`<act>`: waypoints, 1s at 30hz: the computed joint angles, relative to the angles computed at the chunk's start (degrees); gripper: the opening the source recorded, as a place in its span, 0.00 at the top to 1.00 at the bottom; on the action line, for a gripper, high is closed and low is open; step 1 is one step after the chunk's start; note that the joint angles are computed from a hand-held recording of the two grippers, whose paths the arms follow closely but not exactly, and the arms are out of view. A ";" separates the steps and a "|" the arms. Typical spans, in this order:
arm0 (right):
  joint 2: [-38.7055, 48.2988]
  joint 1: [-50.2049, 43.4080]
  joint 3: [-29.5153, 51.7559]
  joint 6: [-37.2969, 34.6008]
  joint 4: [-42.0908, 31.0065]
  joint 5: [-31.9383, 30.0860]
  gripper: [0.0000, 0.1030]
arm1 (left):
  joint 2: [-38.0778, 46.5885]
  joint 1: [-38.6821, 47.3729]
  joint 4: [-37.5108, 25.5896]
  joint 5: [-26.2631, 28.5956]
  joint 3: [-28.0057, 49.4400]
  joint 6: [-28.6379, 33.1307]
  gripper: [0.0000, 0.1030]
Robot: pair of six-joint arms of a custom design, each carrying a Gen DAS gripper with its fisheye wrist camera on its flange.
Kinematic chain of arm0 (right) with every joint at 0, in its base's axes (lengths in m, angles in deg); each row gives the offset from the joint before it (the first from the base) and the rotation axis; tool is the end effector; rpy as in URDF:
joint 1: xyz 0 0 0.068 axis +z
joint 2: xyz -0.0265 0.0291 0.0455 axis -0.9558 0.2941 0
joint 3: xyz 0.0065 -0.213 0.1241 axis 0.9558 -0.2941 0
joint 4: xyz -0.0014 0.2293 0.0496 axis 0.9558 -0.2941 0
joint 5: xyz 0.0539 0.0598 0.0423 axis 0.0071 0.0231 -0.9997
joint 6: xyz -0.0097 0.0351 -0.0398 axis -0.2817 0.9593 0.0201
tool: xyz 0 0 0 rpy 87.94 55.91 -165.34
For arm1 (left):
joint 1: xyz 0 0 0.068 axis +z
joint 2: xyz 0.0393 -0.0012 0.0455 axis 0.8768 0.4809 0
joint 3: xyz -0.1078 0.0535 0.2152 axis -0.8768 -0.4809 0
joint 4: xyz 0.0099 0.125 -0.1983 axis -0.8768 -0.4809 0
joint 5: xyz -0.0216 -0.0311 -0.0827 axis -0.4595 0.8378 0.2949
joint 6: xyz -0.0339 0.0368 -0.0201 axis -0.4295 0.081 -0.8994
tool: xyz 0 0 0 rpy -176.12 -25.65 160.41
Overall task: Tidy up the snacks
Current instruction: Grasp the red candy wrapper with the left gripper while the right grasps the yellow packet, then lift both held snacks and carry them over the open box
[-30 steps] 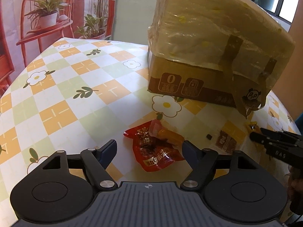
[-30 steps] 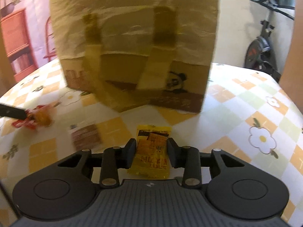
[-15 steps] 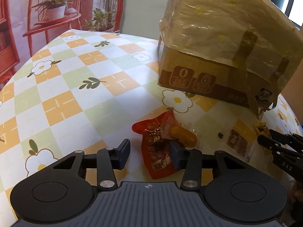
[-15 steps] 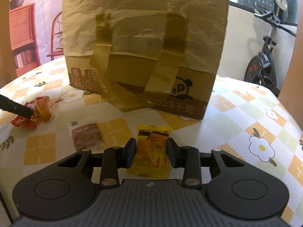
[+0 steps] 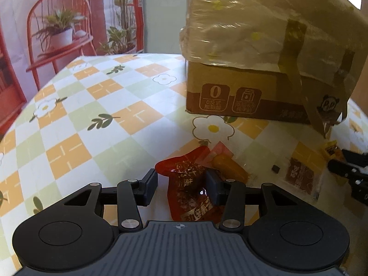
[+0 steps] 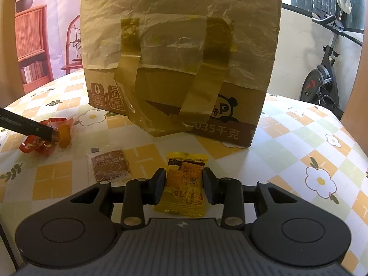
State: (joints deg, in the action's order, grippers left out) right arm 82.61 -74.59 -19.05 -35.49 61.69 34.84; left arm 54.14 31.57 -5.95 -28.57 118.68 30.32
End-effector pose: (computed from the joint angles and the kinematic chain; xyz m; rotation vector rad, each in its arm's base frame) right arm 0.2071 -0.0071 0.0368 0.0333 2.2443 -0.0491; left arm 0.3005 -0.1650 0.0578 0.3584 2.3822 -0.1279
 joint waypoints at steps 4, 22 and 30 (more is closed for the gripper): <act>0.03 -0.03 0.00 -0.01 0.01 -0.05 0.63 | -0.08 -0.11 1.15 -0.23 -0.71 0.06 0.52; -0.46 0.10 0.14 -0.10 -0.91 0.03 0.63 | -1.53 0.23 9.41 5.71 -6.39 2.00 0.59; -0.29 -0.10 -0.03 -0.06 -0.31 -0.41 0.63 | -4.06 0.59 12.44 4.01 -8.80 2.32 0.59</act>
